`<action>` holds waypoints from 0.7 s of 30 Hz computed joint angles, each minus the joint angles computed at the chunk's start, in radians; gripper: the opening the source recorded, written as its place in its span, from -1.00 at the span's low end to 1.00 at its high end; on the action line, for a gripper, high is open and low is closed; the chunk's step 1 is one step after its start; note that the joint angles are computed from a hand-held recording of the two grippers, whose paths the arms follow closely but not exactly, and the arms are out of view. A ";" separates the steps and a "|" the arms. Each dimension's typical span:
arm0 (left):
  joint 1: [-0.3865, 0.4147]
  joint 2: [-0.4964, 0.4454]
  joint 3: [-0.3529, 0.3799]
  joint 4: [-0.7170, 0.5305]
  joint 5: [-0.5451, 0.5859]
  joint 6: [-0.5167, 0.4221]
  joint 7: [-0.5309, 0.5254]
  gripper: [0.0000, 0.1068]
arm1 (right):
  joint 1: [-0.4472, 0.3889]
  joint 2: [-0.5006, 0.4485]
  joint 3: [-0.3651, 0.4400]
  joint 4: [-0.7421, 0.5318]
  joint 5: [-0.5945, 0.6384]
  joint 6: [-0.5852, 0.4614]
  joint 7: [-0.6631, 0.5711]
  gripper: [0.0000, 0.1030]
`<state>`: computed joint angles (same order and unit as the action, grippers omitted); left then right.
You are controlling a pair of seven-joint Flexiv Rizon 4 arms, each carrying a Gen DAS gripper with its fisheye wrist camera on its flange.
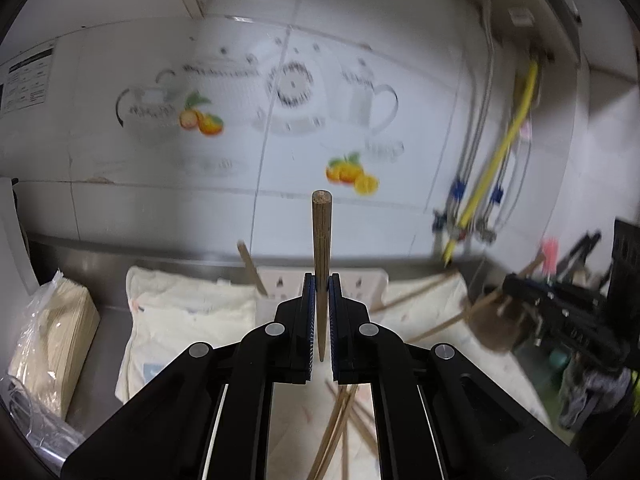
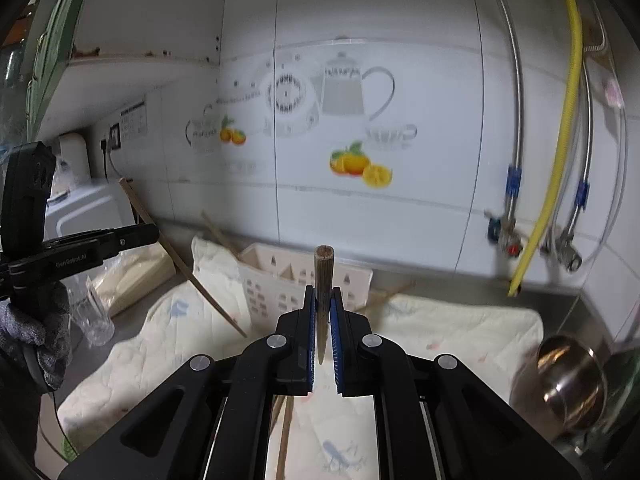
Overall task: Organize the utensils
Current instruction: 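Lift both held chopsticks upright over the white holder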
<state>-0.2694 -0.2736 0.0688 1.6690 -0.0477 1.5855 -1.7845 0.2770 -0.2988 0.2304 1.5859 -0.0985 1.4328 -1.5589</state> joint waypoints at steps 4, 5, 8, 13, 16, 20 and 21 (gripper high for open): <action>-0.009 -0.017 0.025 -0.027 -0.007 0.045 -0.040 -0.90 | -0.004 -0.021 0.007 -0.051 0.008 -0.002 -0.014 -0.86; -0.022 -0.025 0.047 -0.037 -0.008 0.066 -0.061 -0.90 | -0.002 -0.025 0.006 -0.059 0.008 0.001 -0.014 -0.86; -0.049 -0.045 0.093 -0.056 -0.022 0.104 -0.096 -0.90 | 0.015 -0.039 -0.016 -0.081 -0.013 0.018 0.006 -0.86; -0.151 -0.099 0.242 -0.108 -0.059 0.114 -0.143 -0.90 | 0.034 -0.070 -0.043 -0.117 -0.055 0.039 0.047 -0.86; -0.170 -0.128 0.278 -0.141 -0.066 0.091 -0.144 -0.90 | 0.038 -0.094 -0.049 -0.145 -0.074 0.036 0.062 -0.86; -0.168 -0.156 0.291 -0.182 -0.043 0.029 -0.145 -0.90 | 0.061 -0.131 -0.084 -0.180 -0.118 0.020 0.100 -0.86; -0.153 -0.158 0.274 -0.188 -0.036 0.015 -0.143 -0.90 | 0.052 -0.144 -0.072 -0.196 -0.115 0.004 0.098 -0.86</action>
<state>-0.4221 -0.4312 0.3433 1.4813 -0.0833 1.6008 -1.9274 0.3294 -0.4431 0.1588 1.3894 -0.2134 1.4364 -1.4608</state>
